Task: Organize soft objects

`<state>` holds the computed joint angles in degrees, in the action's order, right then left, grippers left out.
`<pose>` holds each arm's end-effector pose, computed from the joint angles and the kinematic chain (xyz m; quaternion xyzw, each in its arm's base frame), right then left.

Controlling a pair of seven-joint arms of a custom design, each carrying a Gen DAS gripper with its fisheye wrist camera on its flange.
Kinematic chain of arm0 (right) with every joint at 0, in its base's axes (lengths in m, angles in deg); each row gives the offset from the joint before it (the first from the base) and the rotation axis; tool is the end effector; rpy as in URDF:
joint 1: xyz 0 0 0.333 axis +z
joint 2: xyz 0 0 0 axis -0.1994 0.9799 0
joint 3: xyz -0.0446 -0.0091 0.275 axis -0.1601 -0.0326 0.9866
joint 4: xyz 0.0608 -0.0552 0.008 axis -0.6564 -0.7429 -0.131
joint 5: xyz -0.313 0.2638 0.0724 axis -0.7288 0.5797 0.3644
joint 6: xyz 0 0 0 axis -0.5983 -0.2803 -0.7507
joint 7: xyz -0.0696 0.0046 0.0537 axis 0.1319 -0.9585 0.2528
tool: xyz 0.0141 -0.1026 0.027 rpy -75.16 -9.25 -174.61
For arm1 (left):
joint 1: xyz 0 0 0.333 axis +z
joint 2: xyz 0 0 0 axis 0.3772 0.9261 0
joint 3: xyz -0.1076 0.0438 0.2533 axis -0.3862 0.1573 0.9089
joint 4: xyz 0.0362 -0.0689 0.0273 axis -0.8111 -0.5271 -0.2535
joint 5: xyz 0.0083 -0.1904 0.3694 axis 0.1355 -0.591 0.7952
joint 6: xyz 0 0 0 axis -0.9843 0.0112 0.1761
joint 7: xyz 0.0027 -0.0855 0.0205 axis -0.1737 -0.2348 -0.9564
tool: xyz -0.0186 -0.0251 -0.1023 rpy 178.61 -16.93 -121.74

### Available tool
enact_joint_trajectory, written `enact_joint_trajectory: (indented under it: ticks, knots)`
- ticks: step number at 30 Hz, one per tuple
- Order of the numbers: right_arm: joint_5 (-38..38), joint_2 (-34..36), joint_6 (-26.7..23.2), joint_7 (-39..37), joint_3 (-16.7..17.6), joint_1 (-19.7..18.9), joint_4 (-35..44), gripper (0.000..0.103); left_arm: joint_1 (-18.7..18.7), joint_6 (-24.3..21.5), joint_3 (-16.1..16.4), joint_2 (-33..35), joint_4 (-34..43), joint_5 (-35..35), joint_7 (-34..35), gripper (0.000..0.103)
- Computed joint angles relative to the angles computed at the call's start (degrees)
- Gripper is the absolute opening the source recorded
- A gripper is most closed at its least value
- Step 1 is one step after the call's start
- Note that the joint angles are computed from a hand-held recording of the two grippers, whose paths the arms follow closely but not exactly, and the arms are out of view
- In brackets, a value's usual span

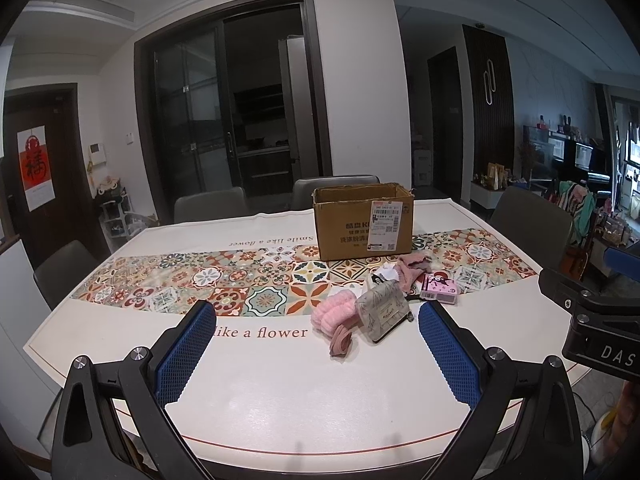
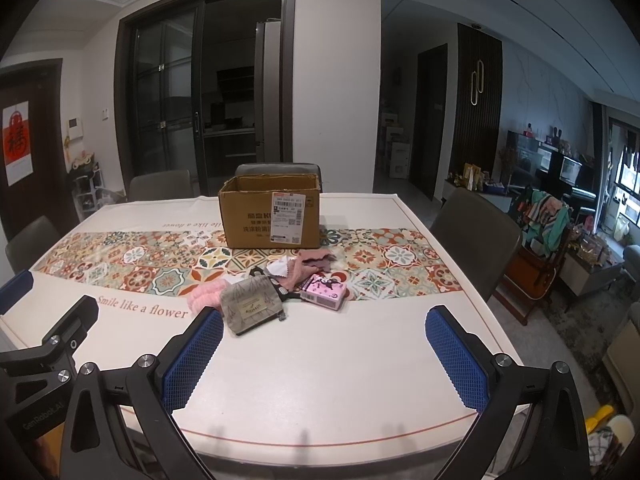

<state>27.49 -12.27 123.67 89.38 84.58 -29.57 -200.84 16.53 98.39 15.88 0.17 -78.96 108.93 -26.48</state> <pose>0.4963 0.1624 0.5073 -0.6449 0.5714 -0.3491 0.3683 0.4404 -0.2579 0.5080 -0.6243 0.5619 -0.3181 0.4396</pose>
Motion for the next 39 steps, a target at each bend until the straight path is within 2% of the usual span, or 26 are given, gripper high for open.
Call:
enact_joint_trajectory:
  ticks: [9,15,22,32,39]
  knots:
    - [-0.2,0.2,0.1,0.2,0.1,-0.1,0.1,0.103,-0.1,-0.2,0.0,0.0,0.0,-0.1,0.0,0.103]
    - [0.1,0.1,-0.3,-0.7,-1.2,1.4,-0.1,0.103,-0.1,0.5,0.3,0.7,-0.1,-0.1,0.1,0.103]
    - [-1.9,2.2,-1.2,0.8,0.1,0.5,1.5,0.103,-0.1,2.6,2.0,2.1,0.3,-2.5,3.2,0.103]
    - [-10.4,9.7,-4.8,6.0,-2.1,3.2,7.8,0.103,1.0,5.4,4.0,6.5,2.4,-7.2,9.8,0.103]
    - [-13.2,16.8,-8.0,6.5,-5.9,8.3,14.3,0.103,1.7,7.6,6.0,10.9,5.5,-9.0,14.6,0.103]
